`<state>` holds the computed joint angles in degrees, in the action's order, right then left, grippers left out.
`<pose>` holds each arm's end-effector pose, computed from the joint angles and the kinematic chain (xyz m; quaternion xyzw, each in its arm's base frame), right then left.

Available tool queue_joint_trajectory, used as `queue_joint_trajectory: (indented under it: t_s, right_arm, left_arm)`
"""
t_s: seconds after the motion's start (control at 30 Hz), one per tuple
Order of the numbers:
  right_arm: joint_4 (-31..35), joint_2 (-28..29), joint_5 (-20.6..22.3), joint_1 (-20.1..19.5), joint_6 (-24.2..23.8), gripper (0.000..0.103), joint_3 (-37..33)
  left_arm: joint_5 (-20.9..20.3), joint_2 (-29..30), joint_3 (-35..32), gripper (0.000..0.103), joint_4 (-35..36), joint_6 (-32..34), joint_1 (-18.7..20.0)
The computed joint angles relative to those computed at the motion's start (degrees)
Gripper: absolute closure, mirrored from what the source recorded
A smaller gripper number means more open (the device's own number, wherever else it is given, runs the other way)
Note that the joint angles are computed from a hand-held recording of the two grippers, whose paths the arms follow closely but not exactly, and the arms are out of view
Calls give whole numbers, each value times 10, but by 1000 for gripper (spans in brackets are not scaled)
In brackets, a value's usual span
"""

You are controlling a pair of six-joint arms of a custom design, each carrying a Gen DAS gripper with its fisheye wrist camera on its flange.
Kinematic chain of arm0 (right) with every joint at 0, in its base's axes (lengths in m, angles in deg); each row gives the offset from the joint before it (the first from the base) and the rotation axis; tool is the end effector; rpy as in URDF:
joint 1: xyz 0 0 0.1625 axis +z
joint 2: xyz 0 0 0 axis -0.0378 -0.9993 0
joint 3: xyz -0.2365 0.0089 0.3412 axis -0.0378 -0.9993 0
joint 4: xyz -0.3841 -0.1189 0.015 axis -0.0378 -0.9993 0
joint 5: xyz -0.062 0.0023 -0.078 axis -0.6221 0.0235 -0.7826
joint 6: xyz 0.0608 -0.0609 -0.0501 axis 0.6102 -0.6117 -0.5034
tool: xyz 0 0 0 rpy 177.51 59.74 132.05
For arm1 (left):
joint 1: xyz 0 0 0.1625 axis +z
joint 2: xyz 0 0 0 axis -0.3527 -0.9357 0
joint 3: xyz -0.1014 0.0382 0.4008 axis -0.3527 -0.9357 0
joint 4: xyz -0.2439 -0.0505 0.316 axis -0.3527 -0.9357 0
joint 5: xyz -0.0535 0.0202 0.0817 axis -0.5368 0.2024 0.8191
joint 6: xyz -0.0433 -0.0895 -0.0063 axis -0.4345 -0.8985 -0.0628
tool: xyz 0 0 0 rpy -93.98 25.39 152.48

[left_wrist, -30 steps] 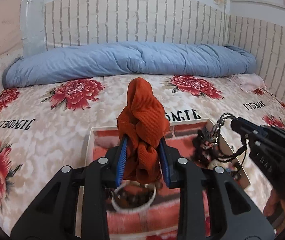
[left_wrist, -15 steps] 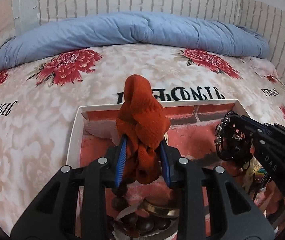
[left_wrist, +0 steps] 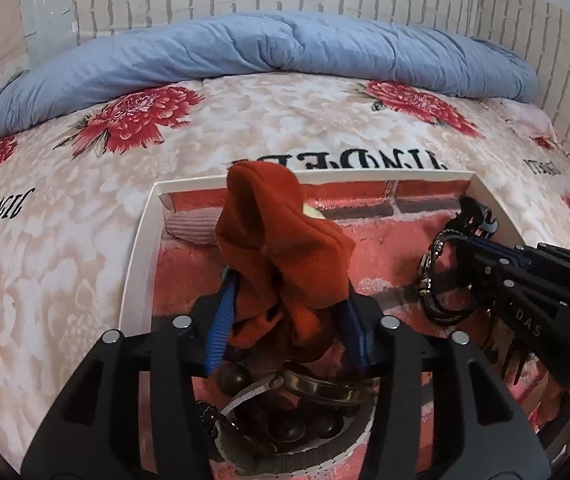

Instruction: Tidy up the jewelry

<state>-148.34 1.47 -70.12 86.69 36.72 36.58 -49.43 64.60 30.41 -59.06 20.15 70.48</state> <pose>0.0128 -0.6798 0.3180 0.0124 -0.8452 0.3799 0.3756 -0.3882 -0.7533 -0.0459 0.3611 0.8718 -0.2267 0.2410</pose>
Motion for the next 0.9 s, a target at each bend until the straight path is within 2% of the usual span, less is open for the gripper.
queue_joint_trajectory:
  t_s: [0.1,0.23,0.27,0.3,0.33,0.37,0.47,0.5,0.6,0.7,0.8,0.9]
  right_arm:
    - [8,0,-1,0,4,94,-2]
    - [14,-12,28,-7,15,92,7]
    - [15,-15,31,-8,22,88,10]
    - [13,-18,37,-10,29,75,13]
    - [9,-23,44,-11,33,67,18]
    - [1,-26,49,-11,33,54,23]
    - [-16,-35,57,-9,27,48,36]
    - [-25,-37,56,-8,26,42,40]
    - [-61,-38,30,1,14,31,48]
    - [-84,-49,15,9,9,25,66]
    - [-120,-66,8,21,-1,17,100]
    - [-159,-86,9,33,-7,14,146]
  left_arm:
    - [7,-2,6,50,-8,6,-2]
    - [9,-5,12,39,-16,7,-3]
    - [8,-7,15,36,-19,8,-3]
    - [7,-10,18,30,-24,8,-4]
    - [8,-13,23,27,-30,10,-5]
    - [9,-16,27,26,-34,10,-5]
    - [3,-30,43,20,-41,4,-7]
    - [2,-34,49,17,-44,2,-8]
    - [7,-55,80,11,-60,-2,-15]
    - [32,-72,111,7,-85,7,-27]
    - [43,-107,173,5,-130,8,-37]
    - [57,-144,239,5,-180,-4,-48]
